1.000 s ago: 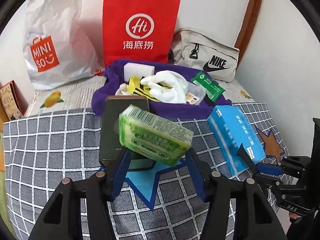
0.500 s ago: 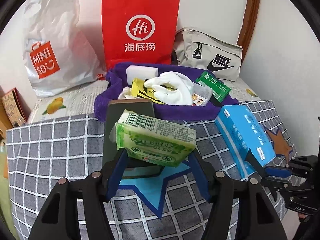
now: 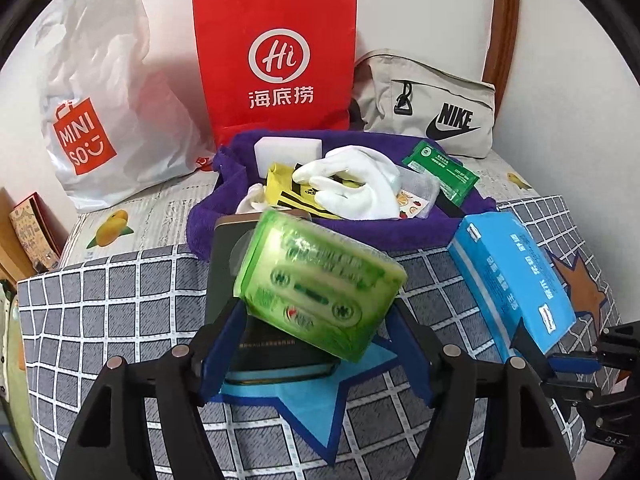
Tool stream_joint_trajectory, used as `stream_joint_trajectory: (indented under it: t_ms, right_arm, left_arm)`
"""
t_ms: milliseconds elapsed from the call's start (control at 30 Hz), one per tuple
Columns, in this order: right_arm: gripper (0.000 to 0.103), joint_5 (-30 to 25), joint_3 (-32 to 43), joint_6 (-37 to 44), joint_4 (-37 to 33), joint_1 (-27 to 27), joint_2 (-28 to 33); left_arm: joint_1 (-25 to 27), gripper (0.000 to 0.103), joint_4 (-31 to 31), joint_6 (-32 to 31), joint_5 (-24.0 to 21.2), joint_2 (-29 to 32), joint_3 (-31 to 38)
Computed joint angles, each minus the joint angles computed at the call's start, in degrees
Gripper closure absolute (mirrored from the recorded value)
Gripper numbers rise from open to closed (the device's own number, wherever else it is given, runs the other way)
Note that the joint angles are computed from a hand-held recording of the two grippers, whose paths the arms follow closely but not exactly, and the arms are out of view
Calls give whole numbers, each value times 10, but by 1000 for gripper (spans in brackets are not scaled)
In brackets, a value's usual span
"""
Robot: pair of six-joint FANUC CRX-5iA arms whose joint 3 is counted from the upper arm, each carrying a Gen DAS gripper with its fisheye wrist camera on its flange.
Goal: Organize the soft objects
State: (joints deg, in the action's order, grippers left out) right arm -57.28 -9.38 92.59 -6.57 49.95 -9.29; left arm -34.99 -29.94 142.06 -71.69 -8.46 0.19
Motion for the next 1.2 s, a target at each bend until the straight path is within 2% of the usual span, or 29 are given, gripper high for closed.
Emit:
stream_joint_trajectory:
  t_ms: [67,133,200,600,833,1067,1200]
  right_arm:
    - [83,-2,2,3,-4,-2,1]
    - [83,-5,3,6,-7,-3,2]
    - [83,-6,5,8,-9,-5,4]
    - [83,-13,18,27,-31,-16,20]
    - [83,-11,18,39,-52,-28,16]
    - [83,-13,11,50,-62,-34,9]
    - [82,-15,10,56,-73,-42,5]
  left_arm:
    - [7,35,6,0,7,-2,-5]
    - [18,45,19,-6,19,-6,-13]
    - [31,48,37,-18,31,-9,-21]
    - [24,46,25,-36,4,18,7]
    - [11,50,38,-72,37,27,12]
    - [-8,49,37,-94,27,59,42]
    - [-17,38,40,-119,28,86,64]
